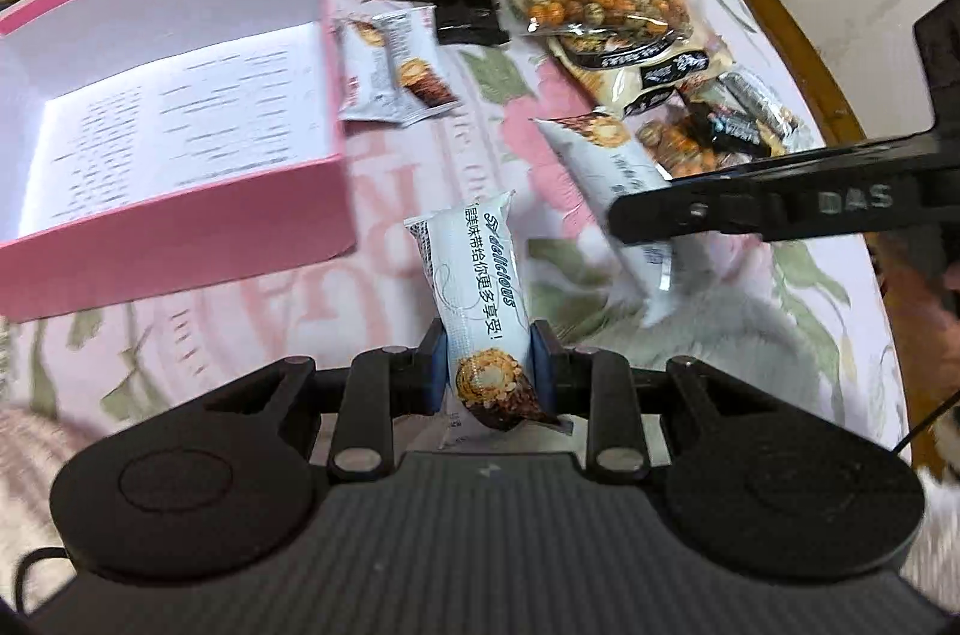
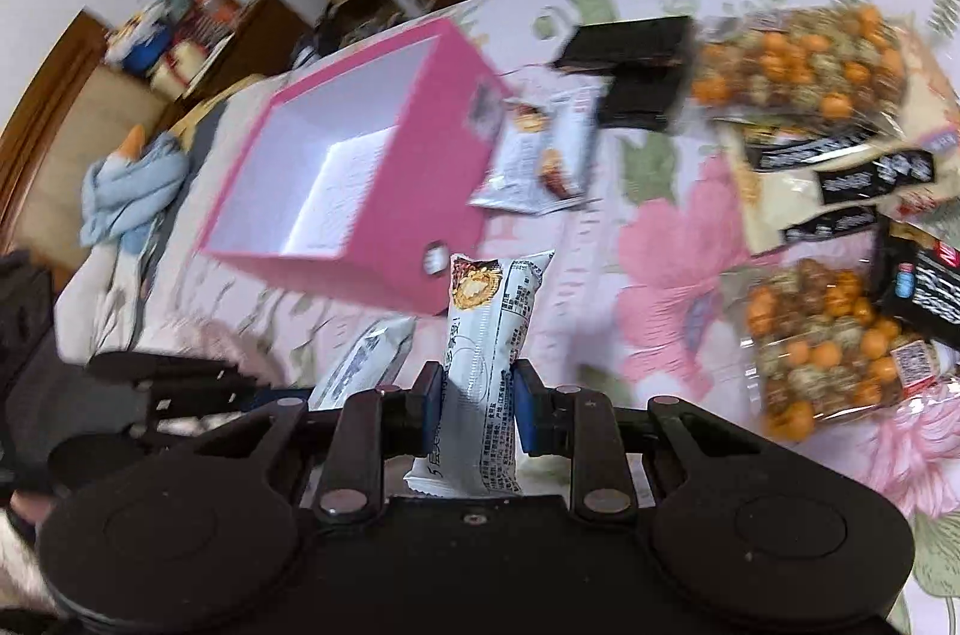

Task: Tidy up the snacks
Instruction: 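Carry both white bars into the pink box and open both grippers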

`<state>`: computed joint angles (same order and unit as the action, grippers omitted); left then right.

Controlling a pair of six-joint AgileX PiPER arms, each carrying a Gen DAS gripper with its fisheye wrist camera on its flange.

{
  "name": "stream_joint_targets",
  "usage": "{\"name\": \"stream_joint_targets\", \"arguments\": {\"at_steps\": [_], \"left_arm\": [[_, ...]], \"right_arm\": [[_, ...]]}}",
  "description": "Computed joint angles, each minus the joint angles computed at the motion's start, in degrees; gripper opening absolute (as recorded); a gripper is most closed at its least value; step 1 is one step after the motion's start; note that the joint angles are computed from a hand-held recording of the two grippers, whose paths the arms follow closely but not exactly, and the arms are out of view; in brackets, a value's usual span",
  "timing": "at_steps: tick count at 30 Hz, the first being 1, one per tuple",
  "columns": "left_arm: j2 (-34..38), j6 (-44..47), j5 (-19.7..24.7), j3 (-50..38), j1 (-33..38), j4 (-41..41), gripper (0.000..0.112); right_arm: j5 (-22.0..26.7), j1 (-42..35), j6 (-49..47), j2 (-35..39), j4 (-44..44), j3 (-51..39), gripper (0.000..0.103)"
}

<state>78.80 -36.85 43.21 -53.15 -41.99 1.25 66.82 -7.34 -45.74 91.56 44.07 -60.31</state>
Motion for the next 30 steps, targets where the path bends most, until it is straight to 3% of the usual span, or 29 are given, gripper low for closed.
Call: {"name": "stream_joint_targets", "arguments": {"at_steps": [8,16,21,26,28,30], "left_arm": [[-11.8,8.3,7.8,1.5,10.3,-4.7,0.027],[-16.9,21.1,11.1,-0.9,26.6,-9.0,0.027],[-13.2,24.6,6.5,-2.6,34.0,-6.1,0.027],[-1.7,23.8,-1.3,-3.8,39.4,-2.7,0.027],[4.2,20.1,-4.1,-4.6,41.1,-1.2,0.027],[9.2,19.5,-7.3,-5.4,42.9,-1.4,0.027]], "right_arm": [[2.4,8.6,1.5,-3.6,2.9,-3.3,0.029],[-1.8,18.6,2.8,3.2,10.0,-12.9,0.029],[-8.9,25.3,4.6,10.8,6.5,-22.2,0.029],[-13.7,31.3,9.8,22.9,-4.2,-34.9,0.029],[-12.7,32.9,13.9,29.0,-8.1,-42.3,0.029],[-7.5,33.4,18.7,36.6,-9.6,-52.8,0.029]]}}
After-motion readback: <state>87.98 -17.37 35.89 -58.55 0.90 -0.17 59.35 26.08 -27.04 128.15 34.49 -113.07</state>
